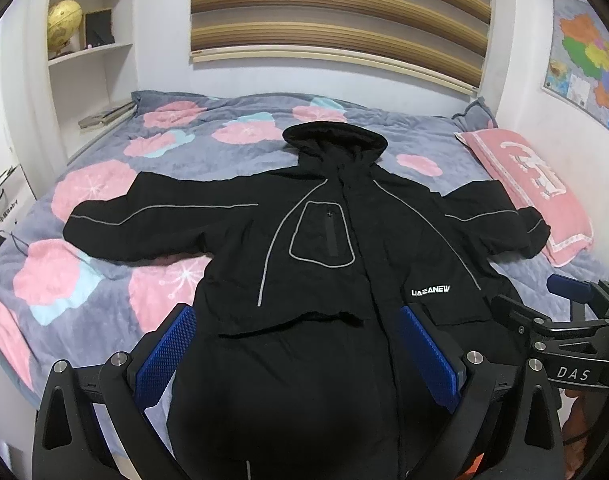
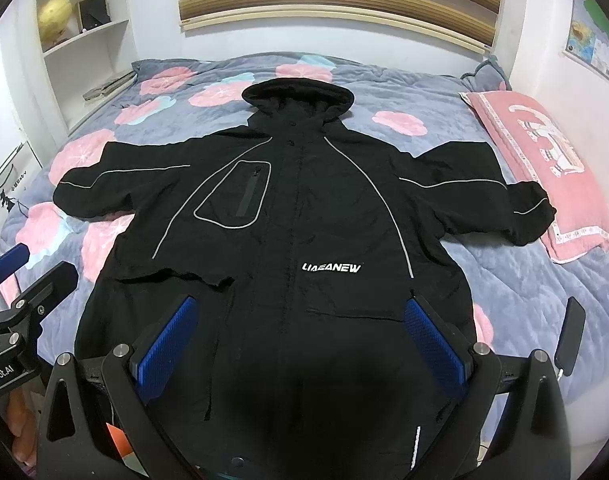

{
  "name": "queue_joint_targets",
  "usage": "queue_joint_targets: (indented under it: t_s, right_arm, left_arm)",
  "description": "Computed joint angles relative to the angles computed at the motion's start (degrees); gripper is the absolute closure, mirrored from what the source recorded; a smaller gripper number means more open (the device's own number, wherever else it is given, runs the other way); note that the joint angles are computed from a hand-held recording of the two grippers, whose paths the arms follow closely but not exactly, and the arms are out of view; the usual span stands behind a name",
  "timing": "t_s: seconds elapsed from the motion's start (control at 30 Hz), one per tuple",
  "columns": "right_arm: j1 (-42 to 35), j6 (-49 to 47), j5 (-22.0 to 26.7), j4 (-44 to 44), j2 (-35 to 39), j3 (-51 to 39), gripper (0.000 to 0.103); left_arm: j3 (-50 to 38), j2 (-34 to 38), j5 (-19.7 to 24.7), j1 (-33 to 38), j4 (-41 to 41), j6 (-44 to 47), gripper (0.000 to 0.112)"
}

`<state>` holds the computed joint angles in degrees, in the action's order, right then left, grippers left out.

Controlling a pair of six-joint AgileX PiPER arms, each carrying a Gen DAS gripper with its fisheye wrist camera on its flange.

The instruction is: Fold large clothes

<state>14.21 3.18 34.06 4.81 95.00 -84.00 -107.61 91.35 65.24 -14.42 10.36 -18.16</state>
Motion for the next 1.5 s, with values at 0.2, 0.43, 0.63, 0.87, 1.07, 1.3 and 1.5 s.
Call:
queue_joint_targets:
  t_s: [0.2,0.43,0.63,0.87,1.07,1.3,1.5]
  right_arm:
    - [0.5,0.31,-0.92,0.23,0.71,-0.61,0.0]
    - [1.38,0.49,2.55,-0.63,2.76,-3.96,0.0]
    - [3.28,3.2,1.82,-5.18,3.63,-4.89,0.0]
    - [4.61,5.59,2.23,-6.74,7.6,-9.54,0.0]
    - [5.8,5.76,3.19,-5.88,13.72,-16.73,0.0]
    - [5.44,0.69,-2.81,-3.69,22.47,-25.19,0.0]
    - [3.39,-1.42,-2.18,-2.41,37.51,-44.26,0.0]
  left_arm:
    - [1.31,-0.22,-1.23,1.12,-1.2,0.6,0.011]
    - [1.39,0.38,-1.59,2.89,-3.09,1.04,0.011]
    - [1.52,0.93,-2.36,4.61,-4.9,1.93,0.011]
    - [3.5,0.64,-4.65,6.97,-5.67,3.49,0.011]
    - [5.84,1.61,-8.93,12.74,-9.11,6.89,0.011]
    - [10.46,4.17,-16.19,22.86,-16.29,11.96,0.011]
    - [4.58,12.91,-18.26,34.13,-20.49,15.56,0.011]
